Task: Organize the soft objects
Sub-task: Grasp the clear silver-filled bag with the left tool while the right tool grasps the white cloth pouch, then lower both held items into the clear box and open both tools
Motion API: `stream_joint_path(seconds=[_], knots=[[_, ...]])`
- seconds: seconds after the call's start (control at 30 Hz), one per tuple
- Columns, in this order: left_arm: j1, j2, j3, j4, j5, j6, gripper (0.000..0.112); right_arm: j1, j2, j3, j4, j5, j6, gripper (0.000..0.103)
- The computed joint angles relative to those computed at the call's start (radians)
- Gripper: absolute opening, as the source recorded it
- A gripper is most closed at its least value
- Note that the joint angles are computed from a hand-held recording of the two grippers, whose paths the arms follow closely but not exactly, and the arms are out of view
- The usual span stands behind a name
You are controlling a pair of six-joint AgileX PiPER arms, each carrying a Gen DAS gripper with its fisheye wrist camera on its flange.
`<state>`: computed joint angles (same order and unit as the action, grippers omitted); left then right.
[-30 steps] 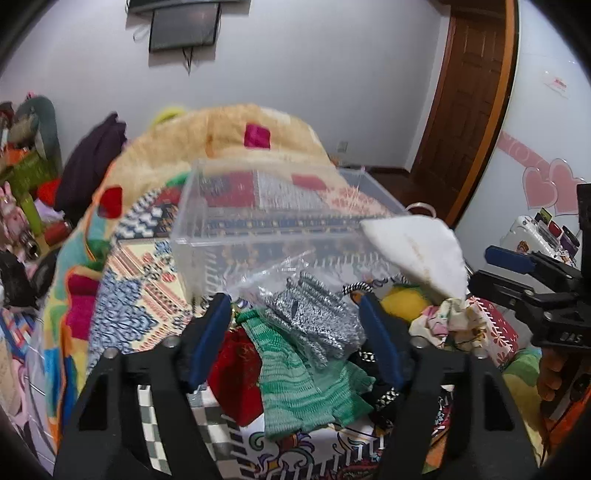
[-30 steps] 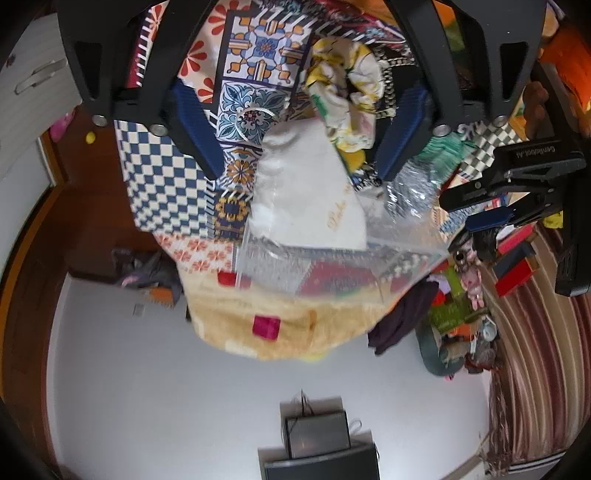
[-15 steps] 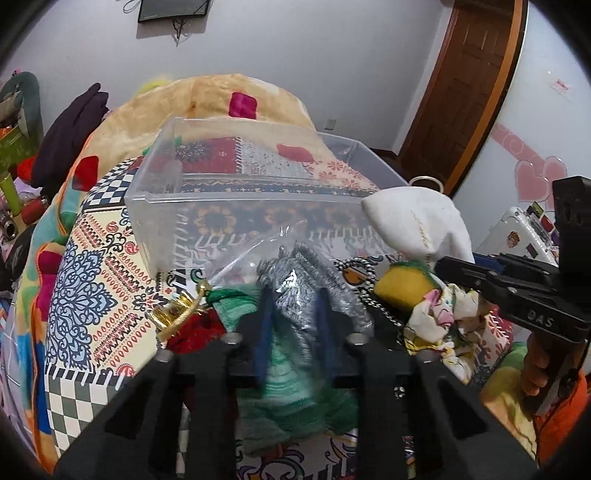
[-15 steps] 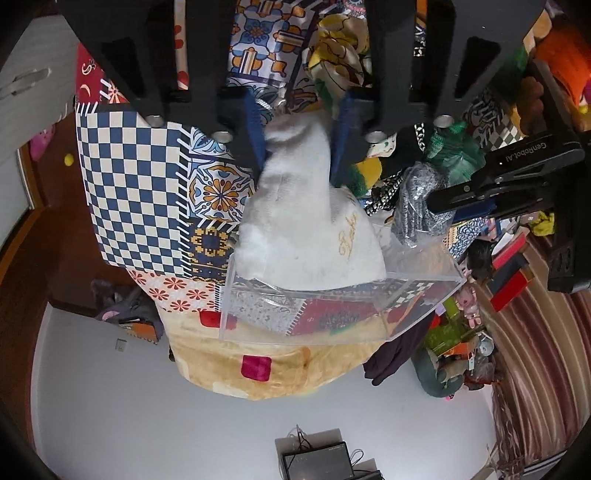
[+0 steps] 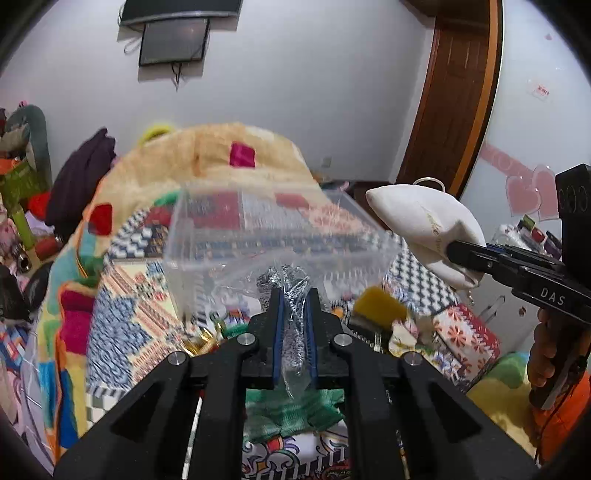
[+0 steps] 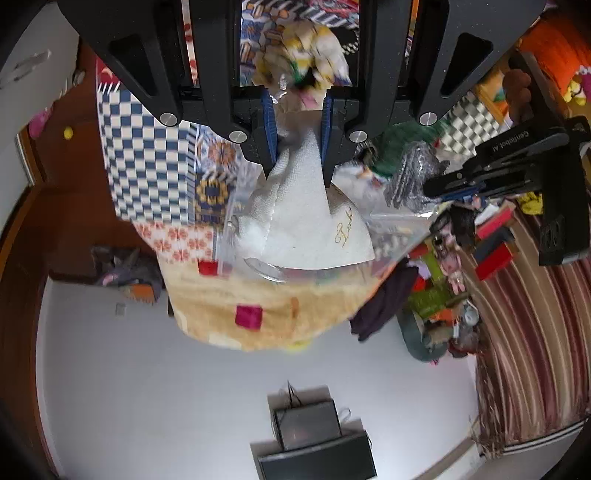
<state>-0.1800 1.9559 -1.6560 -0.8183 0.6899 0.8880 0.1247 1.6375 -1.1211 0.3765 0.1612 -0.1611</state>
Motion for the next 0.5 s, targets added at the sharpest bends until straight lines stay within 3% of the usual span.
stream_joint_path(seconds=[0.23,0.4,0.5], knots=[[0.011,0.029,-0.137,0.009,0.017,-0.05,0.01,-0.015,0.02,-0.058,0.147,-0.02,-0.155,0.018],[0.003,0.096,-0.282,0.074,0.016,-0.129,0.01,-0.015,0.07,-0.134,0.109,-0.019,-0.12,0.018],[-0.01,0.165,-0.401,0.148,0.031,-0.202,0.01,-0.008,0.117,-0.202,-0.044,-0.005,0.029,0.018]])
